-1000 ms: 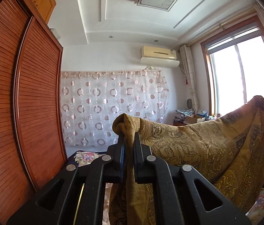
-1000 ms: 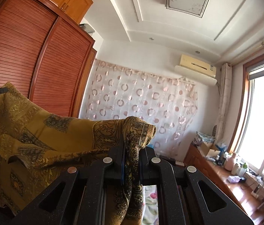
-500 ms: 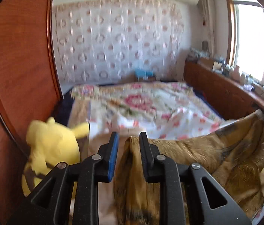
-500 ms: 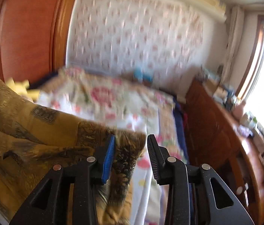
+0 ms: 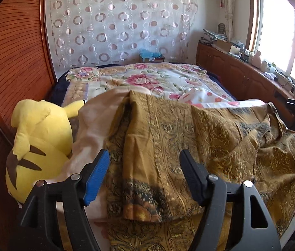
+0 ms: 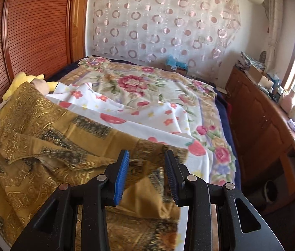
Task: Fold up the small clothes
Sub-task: 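Lower the lifted garment onto the bed with both tools and open them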
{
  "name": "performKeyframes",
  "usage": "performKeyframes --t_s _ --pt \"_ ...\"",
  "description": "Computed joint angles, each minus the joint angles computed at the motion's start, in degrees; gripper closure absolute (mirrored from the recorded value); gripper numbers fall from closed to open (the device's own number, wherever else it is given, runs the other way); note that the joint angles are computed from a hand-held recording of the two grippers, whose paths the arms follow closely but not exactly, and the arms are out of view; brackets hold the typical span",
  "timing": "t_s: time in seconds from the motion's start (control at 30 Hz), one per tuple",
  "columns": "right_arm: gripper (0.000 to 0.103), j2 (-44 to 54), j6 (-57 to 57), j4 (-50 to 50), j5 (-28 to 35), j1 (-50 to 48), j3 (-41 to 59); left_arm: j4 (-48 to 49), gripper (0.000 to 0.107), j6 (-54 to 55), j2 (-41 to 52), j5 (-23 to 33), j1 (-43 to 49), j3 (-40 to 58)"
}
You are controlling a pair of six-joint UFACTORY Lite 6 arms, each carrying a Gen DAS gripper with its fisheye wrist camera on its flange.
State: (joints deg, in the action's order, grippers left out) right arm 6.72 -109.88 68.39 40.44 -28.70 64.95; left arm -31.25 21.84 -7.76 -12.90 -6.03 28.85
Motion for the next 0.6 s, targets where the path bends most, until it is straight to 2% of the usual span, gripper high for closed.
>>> performKeyframes --t_s 0.1,0.2,0.27,0.37,0.53,0.6 --pt "0.066 0.11 -4.75 1.73 1.63 -2.07 -2.72 -4.78 0.037 2.88 -0.72 -0.57 -2.91 -2.35" --pt "0.066 5.58 -7.36 4.23 0.08 -2.13 -1.56 -8.24 0.037 4.62 -2.64 -2.0 -5.52 -5.72" --pt "0.066 9.48 -8.38 5.56 -0.88 -1.78 0.57 -5.91 0.037 0.17 -4.9 -2.8 -7.53 -8.67" --pt "0.066 8.46 -10.19 5.22 0.71 -3.84 -1.41 -3.95 0.037 -4.49 -5.45 -5.38 -10.73 -11.86" --pt "0.066 8.12 -12.51 4.41 1.08 -5.5 -2.65 -9.75 0.037 -2.16 -2.68 -8.19 -14.22 -13.17" --pt "0.066 7.99 -13.13 4.41 2.46 -6.93 -3.2 -7.24 0.037 -5.44 -3.42 -8.81 -14.39 -15.04"
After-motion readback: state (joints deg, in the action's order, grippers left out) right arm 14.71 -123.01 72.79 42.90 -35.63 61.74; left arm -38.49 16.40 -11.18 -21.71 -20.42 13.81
